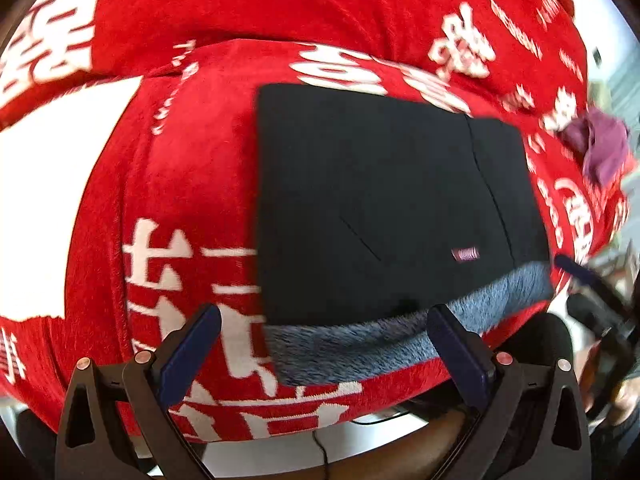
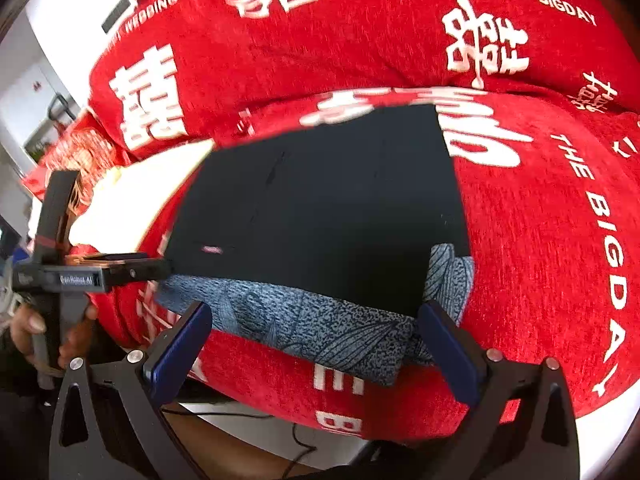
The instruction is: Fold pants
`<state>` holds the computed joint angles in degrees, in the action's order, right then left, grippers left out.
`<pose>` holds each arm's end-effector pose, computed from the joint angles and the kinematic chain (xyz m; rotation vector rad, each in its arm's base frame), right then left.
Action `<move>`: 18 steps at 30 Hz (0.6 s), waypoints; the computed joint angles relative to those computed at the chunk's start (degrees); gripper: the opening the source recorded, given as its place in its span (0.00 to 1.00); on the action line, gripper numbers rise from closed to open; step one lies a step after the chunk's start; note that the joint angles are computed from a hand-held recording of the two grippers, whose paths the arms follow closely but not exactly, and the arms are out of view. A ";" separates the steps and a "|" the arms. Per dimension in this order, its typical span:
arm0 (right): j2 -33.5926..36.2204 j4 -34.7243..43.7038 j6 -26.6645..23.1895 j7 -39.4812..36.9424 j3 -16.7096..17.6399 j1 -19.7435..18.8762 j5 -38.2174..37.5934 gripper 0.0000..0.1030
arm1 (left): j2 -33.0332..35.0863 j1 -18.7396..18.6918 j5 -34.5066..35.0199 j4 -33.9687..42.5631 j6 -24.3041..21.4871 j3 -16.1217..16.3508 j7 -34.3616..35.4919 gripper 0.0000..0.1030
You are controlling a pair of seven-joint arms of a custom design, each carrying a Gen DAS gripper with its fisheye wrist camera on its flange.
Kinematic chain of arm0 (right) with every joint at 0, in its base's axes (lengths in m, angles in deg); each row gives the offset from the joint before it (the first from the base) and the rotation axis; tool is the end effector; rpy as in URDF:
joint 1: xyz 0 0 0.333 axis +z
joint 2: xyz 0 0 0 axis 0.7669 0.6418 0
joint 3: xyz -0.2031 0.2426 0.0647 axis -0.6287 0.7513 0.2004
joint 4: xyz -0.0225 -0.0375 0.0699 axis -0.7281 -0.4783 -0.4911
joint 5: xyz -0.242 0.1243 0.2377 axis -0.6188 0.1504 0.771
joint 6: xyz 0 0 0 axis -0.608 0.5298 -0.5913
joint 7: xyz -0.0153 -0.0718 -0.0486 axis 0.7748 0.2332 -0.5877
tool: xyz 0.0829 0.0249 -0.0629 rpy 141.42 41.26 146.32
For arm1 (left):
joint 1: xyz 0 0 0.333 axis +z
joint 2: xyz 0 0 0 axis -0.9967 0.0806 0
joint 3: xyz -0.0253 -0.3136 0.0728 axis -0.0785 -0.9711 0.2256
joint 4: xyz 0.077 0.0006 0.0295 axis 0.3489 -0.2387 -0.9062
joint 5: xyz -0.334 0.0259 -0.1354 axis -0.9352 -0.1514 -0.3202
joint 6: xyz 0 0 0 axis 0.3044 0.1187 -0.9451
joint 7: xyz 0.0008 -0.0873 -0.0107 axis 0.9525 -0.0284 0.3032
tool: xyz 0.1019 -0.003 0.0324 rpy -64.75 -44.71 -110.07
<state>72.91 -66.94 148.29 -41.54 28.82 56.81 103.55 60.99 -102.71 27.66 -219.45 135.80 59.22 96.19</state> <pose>0.5162 0.0786 0.5412 -2.1795 1.1307 0.1038 0.4062 -0.2095 0.4864 -2.3347 1.7239 -0.5841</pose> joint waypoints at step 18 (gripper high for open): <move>21.34 27.01 -1.48 5.81 3.14 3.20 -3.15 1.00 | 17.27 6.89 -1.69 22.07 -4.65 0.51 5.60 1.00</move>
<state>94.25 -39.93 146.82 -35.72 31.96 60.01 100.40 78.25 -95.82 25.97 -197.38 131.15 59.73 101.79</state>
